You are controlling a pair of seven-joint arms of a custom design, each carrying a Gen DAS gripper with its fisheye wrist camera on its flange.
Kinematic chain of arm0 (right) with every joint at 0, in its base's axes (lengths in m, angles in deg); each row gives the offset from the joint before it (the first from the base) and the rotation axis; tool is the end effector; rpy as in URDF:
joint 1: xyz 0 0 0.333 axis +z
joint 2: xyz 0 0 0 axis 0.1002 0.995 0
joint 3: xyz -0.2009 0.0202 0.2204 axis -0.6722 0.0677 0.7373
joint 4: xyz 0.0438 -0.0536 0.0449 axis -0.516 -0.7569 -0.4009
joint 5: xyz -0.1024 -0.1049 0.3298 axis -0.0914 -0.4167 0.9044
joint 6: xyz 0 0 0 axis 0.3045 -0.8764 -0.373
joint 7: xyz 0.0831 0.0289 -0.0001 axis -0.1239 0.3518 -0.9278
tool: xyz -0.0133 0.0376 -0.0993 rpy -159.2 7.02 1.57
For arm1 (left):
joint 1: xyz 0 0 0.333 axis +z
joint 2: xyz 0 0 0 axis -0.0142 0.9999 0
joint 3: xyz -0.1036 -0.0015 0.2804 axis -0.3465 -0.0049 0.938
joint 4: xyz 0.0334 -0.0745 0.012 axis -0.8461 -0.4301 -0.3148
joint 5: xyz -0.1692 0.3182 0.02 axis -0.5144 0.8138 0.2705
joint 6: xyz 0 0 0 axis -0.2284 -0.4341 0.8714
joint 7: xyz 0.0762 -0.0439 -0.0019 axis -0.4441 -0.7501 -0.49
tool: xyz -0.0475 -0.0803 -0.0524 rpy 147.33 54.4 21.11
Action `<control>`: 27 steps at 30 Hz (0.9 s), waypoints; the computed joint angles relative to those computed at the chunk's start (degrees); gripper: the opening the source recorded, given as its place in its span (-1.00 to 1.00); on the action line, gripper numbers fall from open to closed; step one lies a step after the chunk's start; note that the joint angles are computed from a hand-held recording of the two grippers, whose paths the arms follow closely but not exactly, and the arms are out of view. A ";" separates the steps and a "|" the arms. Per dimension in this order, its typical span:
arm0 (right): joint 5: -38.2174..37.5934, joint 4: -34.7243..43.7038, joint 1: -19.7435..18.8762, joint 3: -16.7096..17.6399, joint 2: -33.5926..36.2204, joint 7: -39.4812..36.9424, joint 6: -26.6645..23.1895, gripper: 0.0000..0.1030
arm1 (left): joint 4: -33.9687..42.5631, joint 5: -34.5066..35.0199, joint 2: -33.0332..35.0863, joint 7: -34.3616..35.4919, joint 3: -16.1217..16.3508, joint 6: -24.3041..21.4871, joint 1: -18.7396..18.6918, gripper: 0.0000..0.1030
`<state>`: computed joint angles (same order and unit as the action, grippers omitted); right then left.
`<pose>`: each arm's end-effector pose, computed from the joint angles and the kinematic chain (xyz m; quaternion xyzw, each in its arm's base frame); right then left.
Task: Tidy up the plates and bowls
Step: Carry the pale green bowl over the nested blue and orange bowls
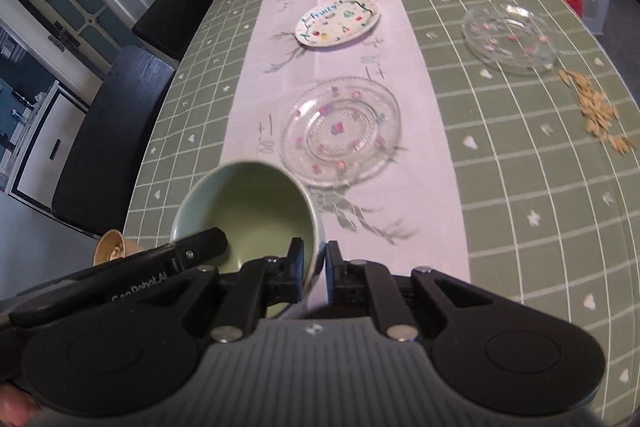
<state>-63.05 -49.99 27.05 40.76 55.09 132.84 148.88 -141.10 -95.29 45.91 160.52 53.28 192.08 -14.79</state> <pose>0.5736 0.2677 0.5226 -0.4924 0.8315 -0.1013 0.2365 0.6354 -0.2781 0.5333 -0.5407 0.7867 -0.2950 0.0415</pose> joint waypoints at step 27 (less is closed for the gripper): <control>13.22 -18.16 -1.03 1.69 -12.59 -4.53 0.65 -0.80 | -21.15 -3.86 -12.27 13.97 -1.67 7.89 -0.92 -0.82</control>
